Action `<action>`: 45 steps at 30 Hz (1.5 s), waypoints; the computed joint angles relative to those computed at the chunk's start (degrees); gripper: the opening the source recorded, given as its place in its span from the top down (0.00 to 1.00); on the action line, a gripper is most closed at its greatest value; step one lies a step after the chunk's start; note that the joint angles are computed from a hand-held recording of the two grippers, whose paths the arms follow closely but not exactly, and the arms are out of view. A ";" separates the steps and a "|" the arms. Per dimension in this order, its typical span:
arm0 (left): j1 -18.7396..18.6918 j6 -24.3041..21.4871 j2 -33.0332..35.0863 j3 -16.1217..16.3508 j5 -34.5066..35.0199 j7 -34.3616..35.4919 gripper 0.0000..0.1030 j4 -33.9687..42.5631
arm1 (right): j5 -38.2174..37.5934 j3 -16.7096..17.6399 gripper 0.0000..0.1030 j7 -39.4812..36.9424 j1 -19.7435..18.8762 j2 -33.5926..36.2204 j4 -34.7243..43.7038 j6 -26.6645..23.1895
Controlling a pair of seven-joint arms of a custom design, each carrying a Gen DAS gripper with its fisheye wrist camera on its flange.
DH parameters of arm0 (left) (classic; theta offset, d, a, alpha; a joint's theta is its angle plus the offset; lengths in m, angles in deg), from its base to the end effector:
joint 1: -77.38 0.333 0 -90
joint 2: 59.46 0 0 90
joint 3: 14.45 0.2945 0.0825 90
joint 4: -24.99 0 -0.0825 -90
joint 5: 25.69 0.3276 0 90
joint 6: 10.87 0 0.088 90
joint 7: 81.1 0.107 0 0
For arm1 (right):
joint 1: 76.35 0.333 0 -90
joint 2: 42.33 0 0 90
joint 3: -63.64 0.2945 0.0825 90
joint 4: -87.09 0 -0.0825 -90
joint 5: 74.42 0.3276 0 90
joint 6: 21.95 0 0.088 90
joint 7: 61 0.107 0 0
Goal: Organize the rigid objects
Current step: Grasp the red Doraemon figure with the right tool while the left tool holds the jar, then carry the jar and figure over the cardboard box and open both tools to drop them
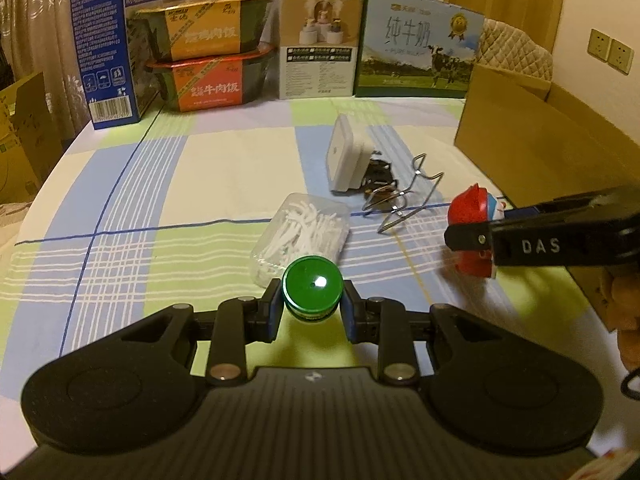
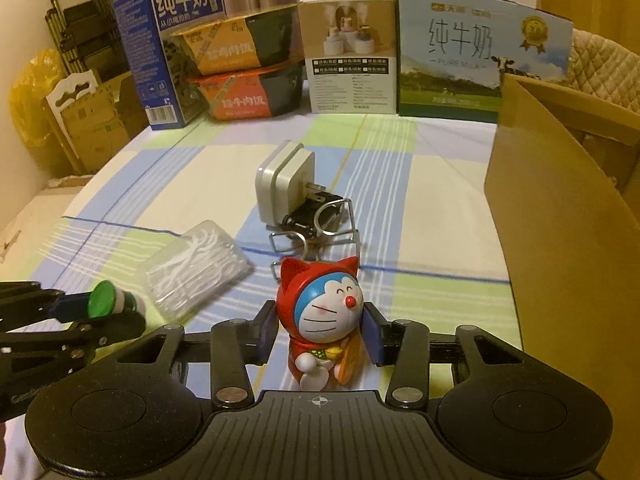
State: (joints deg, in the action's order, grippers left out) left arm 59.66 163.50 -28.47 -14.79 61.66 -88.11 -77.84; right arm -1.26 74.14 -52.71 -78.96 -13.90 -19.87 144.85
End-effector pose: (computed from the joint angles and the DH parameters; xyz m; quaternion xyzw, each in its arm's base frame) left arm 0.5481 -0.2593 0.2988 -0.6163 0.6830 -0.3107 0.2390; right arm 0.6041 0.0140 0.3007 -0.7513 0.5406 -0.1536 0.3460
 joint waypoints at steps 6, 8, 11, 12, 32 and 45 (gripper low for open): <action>-0.71 -0.10 -1.89 -0.74 -0.48 0.59 0.76 -0.70 | 7.27 -0.89 0.60 -5.46 -0.99 -6.73 -5.43 -1.68; -1.01 -0.24 -2.81 -1.30 -1.39 1.00 0.76 -1.18 | 9.21 -2.19 0.60 -6.77 -0.57 -9.01 -6.94 -2.56; -1.80 -0.68 -4.18 -2.15 -3.44 3.28 0.76 -1.48 | 11.10 -4.58 0.60 -7.36 0.06 -12.86 -9.16 -4.28; -2.05 -0.81 -4.55 -2.43 -4.40 4.39 0.76 -1.42 | 11.45 -5.48 0.60 -7.35 0.33 -14.33 -9.92 -4.66; -10.74 -4.98 3.99 -9.37 -34.87 40.54 0.76 18.74 | 3.33 -17.07 0.60 1.43 -6.76 -21.60 -8.99 -8.07; -15.62 -15.68 20.18 -13.80 -53.37 65.20 0.76 41.68 | 1.30 -16.65 0.60 4.55 -12.59 -16.44 -6.67 -12.10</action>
